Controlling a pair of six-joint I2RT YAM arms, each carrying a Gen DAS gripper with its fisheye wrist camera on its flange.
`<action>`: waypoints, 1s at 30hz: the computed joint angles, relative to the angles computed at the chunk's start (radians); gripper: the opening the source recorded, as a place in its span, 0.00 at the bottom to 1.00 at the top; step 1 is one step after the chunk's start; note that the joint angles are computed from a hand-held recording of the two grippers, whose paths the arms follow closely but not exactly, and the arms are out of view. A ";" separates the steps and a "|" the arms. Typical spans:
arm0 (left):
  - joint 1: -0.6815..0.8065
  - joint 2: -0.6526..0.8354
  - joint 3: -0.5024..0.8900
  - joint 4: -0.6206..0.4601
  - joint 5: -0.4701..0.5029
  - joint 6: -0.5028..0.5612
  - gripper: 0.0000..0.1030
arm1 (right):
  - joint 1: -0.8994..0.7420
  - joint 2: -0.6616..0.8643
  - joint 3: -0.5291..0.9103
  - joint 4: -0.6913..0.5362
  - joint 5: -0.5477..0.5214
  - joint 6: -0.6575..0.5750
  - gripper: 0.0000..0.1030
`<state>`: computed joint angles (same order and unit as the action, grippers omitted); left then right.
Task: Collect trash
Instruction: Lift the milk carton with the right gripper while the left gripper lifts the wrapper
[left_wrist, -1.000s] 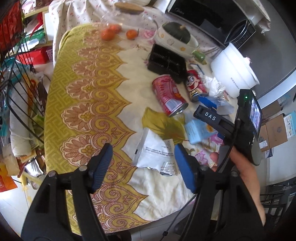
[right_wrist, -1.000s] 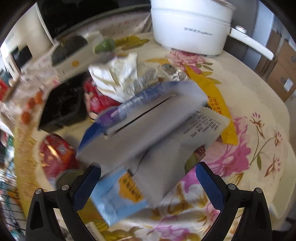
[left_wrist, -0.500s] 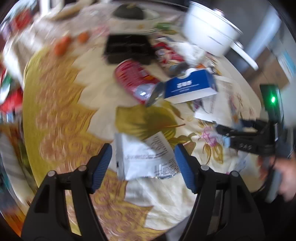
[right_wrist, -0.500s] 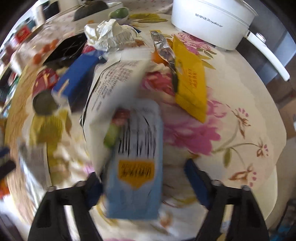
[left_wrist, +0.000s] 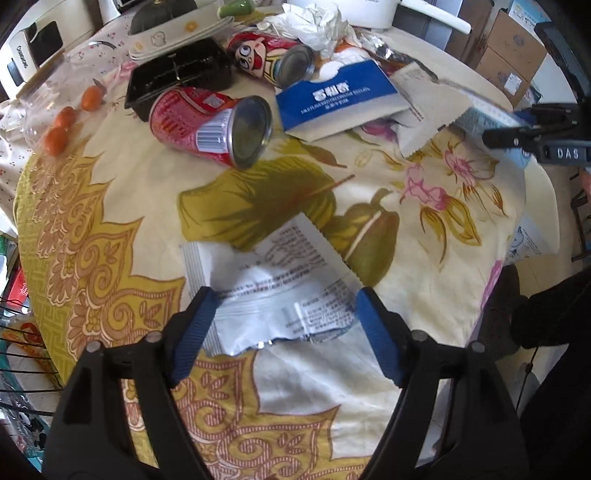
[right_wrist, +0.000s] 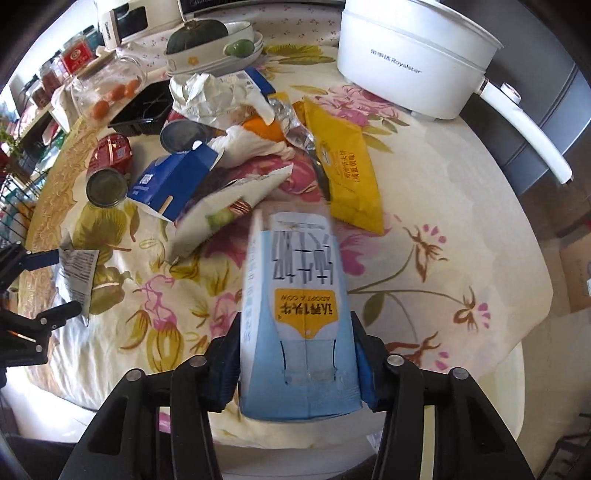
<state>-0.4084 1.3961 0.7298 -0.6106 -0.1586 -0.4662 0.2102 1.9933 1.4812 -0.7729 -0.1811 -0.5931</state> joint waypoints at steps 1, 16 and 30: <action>-0.002 0.005 0.008 -0.011 0.001 0.007 0.76 | -0.011 0.011 0.019 -0.010 -0.006 -0.015 0.50; 0.035 0.054 0.072 -0.132 0.018 -0.324 0.84 | -0.078 -0.004 0.065 -0.067 -0.060 -0.098 0.50; 0.085 0.112 0.070 -0.095 -0.040 -0.502 0.75 | -0.093 0.026 0.122 -0.127 -0.094 -0.120 0.50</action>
<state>-0.3234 1.5085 0.7994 -0.7054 -0.1984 -0.9678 0.1177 2.0195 1.6028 -0.8997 -0.2750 -0.7135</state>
